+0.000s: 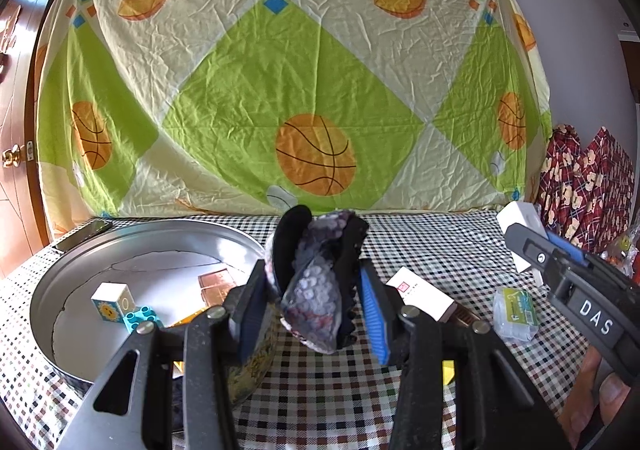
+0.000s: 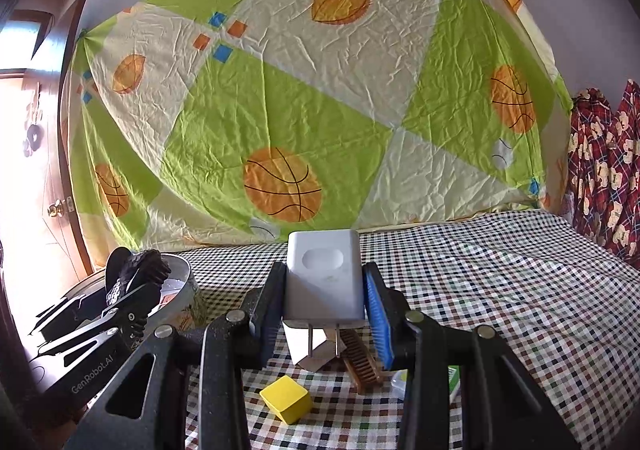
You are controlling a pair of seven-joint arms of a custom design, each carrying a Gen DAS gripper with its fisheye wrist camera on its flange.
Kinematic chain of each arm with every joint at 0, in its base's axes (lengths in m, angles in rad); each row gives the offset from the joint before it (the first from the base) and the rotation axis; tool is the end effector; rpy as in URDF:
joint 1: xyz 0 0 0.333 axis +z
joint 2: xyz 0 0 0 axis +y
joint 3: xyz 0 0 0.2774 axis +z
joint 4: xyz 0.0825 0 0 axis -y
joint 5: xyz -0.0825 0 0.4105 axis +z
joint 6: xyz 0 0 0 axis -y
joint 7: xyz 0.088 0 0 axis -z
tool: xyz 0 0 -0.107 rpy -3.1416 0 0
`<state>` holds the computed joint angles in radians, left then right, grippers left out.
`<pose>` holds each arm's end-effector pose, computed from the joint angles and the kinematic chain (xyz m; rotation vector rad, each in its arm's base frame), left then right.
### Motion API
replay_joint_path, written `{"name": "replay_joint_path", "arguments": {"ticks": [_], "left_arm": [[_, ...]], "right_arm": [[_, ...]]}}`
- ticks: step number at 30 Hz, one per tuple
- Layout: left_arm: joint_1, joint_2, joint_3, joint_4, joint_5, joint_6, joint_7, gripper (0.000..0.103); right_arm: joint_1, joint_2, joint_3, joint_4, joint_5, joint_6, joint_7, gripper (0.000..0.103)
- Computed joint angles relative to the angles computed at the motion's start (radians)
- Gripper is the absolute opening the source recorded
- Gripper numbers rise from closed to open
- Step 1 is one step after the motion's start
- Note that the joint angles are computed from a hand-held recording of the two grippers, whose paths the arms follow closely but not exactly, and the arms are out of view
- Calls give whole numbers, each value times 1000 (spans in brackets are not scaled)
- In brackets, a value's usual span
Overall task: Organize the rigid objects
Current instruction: 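Lift and carry the cloth over the tin with left tool while right tool carries the charger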
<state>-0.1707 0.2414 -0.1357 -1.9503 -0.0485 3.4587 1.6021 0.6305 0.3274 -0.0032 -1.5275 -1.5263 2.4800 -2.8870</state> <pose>0.6295 -0.1861 0.4639 -1.2826 1.6561 -1.2585 0.5785 0.4244 0.4946 -1.2618 1.4954 -1.0473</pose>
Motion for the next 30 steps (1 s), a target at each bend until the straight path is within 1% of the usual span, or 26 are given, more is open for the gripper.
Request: {"name": "replay_joint_path", "arguments": {"ticks": [6, 11, 17, 23, 26, 27, 29, 30], "left_arm": [[23, -8, -6, -11, 1, 1, -31, 43], [19, -12, 11, -18, -15, 6, -34, 43], [88, -15, -33, -21, 56, -11, -103, 43], [115, -18, -38, -26, 94, -14, -151, 43], [152, -20, -62, -29, 137, -14, -197, 43], [154, -21, -62, -31, 143, -11, -205, 43], [107, -25, -18, -35, 99, -5, -164, 43], [117, -26, -23, -37, 114, -2, -182, 43]], "right_arm": [[12, 53, -8, 68, 19, 21, -36, 41], [31, 101, -30, 129, 57, 46, -77, 41], [56, 157, -62, 198, 119, 83, -126, 41], [86, 194, -101, 241, 157, 111, -157, 41], [101, 201, -118, 249, 153, 119, -148, 41], [104, 201, -122, 250, 150, 122, -143, 41], [107, 208, -125, 258, 152, 128, -145, 41], [106, 214, -126, 267, 159, 130, -153, 41]]}}
